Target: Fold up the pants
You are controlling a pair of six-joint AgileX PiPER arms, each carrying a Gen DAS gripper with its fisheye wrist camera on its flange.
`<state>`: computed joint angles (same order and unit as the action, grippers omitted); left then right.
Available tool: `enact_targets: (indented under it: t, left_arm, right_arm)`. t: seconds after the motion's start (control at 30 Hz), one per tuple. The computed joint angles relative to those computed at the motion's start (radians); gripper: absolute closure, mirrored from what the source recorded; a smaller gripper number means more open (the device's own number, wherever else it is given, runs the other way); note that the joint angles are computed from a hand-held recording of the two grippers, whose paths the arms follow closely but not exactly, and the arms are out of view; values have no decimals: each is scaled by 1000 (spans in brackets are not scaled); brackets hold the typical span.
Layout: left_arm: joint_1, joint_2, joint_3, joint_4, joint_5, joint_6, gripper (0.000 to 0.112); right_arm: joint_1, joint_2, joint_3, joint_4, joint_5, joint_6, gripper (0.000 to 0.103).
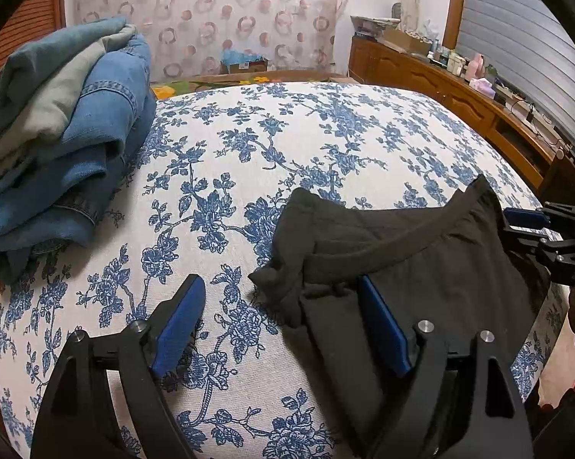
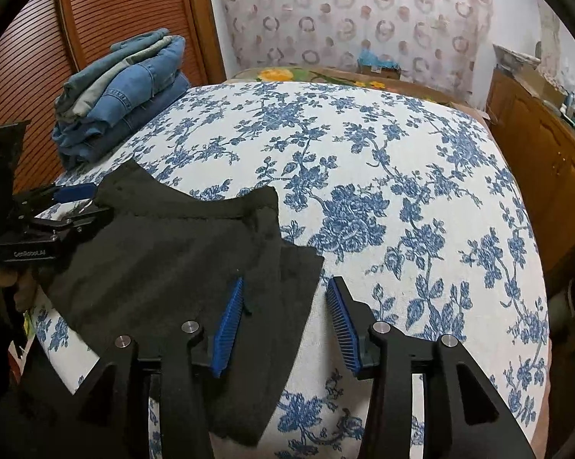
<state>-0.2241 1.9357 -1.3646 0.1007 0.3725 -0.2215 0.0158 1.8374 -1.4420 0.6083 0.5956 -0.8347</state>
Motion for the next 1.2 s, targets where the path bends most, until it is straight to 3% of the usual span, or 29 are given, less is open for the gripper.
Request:
enact_targets:
  t: [0.2, 0.4, 0.67, 0.77, 0.87, 1.2]
  left_arm:
    - [0, -1, 2, -3, -2, 3, 29]
    - [0, -1, 2, 0, -2, 1, 29]
    - [0, -3, 8, 4, -8, -3, 29]
    - [0, -12, 23, -104, -37, 128, 50]
    - [2, -10, 14, -184, -30, 207, 62]
    - [31, 0, -3, -467, -14, 424, 85]
  right_arm:
    - [37, 39, -53, -58, -5, 52, 53]
    - [19, 35, 2, 81, -62, -113, 50]
    - [27, 25, 37, 102, -101, -141, 47]
    - [30, 23, 40, 98, -107, -138, 47]
    - [27, 24, 35, 97, -98, -136, 47]
    - [27, 25, 29, 84, -93, -126, 47]
